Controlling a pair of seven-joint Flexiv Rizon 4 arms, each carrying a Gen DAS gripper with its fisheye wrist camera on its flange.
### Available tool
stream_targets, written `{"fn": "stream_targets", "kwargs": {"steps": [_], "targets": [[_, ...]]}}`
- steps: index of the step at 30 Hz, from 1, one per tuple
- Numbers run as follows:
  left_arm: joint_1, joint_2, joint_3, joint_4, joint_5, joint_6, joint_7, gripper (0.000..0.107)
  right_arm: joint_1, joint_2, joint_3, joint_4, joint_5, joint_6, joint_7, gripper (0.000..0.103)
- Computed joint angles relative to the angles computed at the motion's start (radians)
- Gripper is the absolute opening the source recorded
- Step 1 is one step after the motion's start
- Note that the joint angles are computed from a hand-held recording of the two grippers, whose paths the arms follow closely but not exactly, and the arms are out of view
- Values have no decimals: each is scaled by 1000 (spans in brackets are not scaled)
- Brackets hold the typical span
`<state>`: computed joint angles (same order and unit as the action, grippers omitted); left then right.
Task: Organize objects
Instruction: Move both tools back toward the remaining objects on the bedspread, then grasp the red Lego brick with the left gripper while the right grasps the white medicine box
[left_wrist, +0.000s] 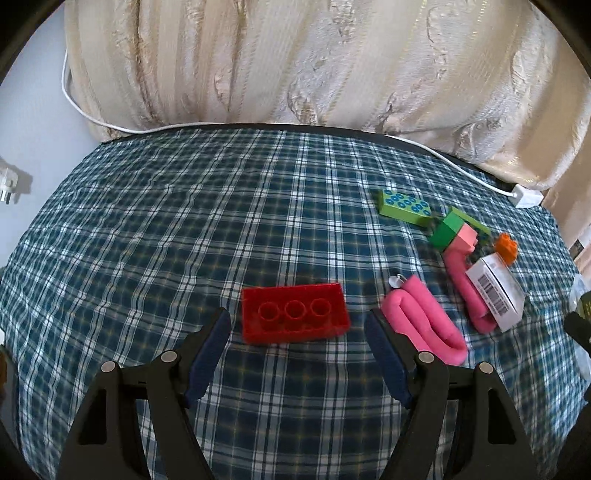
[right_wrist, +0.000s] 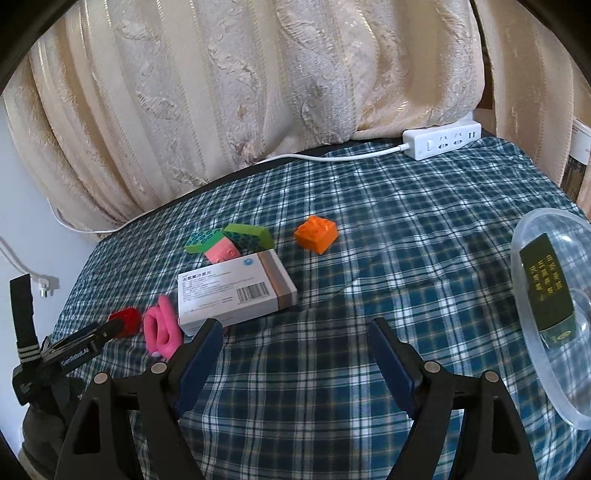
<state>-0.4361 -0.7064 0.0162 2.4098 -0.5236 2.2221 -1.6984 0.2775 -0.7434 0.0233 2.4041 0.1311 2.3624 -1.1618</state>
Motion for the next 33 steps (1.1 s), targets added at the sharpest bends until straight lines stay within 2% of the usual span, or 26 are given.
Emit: {"fn": "stream_targets", "kwargs": {"steps": [17, 21, 24, 28, 33], "targets": [[32, -31, 4, -45, 27, -27, -4, 76, 18, -2, 0, -34, -15, -48, -4, 84], [15, -42, 14, -51, 13, -26, 9, 74, 26, -4, -4, -45, -14, -57, -7, 84], [23, -44, 7, -48, 26, -16, 9, 67, 27, -5, -3, -52, -17, -62, -7, 84], [-11, -48, 22, -43, -3, 9, 24, 67, 29, -9, -3, -65, -21, -73, -6, 85], [-7, -46, 10, -36, -3, 43, 37, 67, 7, -15, 6, -79, -46, -78, 6, 86]]}}
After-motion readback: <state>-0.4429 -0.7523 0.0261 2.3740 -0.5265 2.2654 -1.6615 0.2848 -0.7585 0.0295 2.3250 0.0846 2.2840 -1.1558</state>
